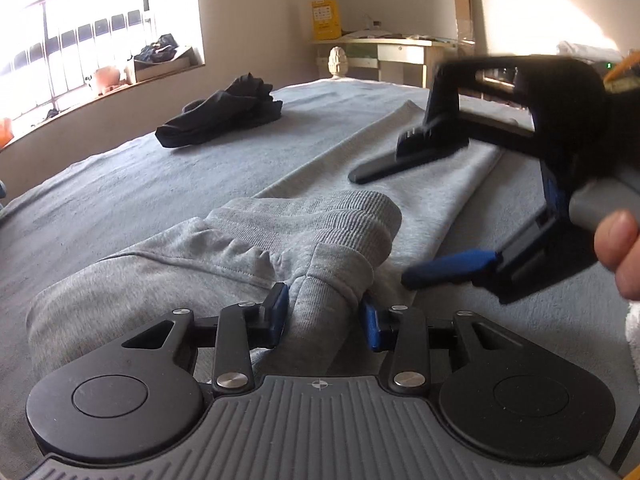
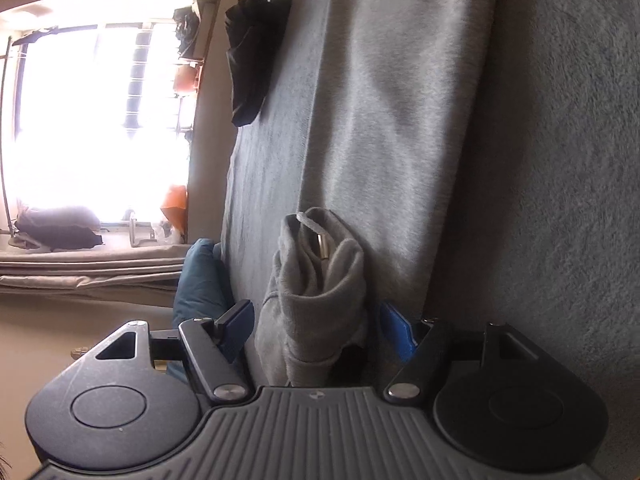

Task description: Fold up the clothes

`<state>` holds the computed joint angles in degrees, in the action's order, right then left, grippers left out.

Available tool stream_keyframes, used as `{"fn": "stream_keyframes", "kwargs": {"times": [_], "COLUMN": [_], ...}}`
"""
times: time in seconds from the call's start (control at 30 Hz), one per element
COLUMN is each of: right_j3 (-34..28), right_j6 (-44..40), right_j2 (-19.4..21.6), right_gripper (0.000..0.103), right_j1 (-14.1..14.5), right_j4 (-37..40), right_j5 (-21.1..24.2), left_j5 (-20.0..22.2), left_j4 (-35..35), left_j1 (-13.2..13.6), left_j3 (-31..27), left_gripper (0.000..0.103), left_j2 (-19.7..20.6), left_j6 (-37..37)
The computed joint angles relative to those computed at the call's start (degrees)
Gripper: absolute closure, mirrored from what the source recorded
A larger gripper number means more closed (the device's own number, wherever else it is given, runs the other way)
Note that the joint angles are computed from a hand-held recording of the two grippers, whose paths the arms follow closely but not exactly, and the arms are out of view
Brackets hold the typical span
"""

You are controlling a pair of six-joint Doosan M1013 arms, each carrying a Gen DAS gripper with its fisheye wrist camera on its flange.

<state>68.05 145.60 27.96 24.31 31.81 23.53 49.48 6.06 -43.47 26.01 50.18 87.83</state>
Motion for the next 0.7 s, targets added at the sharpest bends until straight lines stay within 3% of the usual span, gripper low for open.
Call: {"fn": "stream_keyframes", "kwargs": {"times": [0.23,0.7], "right_j3": [-3.95,-10.78], "right_j6": [-6.78,-11.65], "right_j2": [3.02,7.39], "right_gripper": [0.030,0.031], "right_j1": [-0.09,0.11], "right_j4": [6.80,9.83], "right_j5": [3.45,8.54], "left_j5": [-1.81,-4.51], "left_j4": [1.01,0.35], "left_j1": [-0.01,0.54], "left_j3": [1.33,3.10], "left_gripper": [0.064,0.064], "left_j2": [-0.79,-1.89], "left_j6": [-3.00,-7.71]}}
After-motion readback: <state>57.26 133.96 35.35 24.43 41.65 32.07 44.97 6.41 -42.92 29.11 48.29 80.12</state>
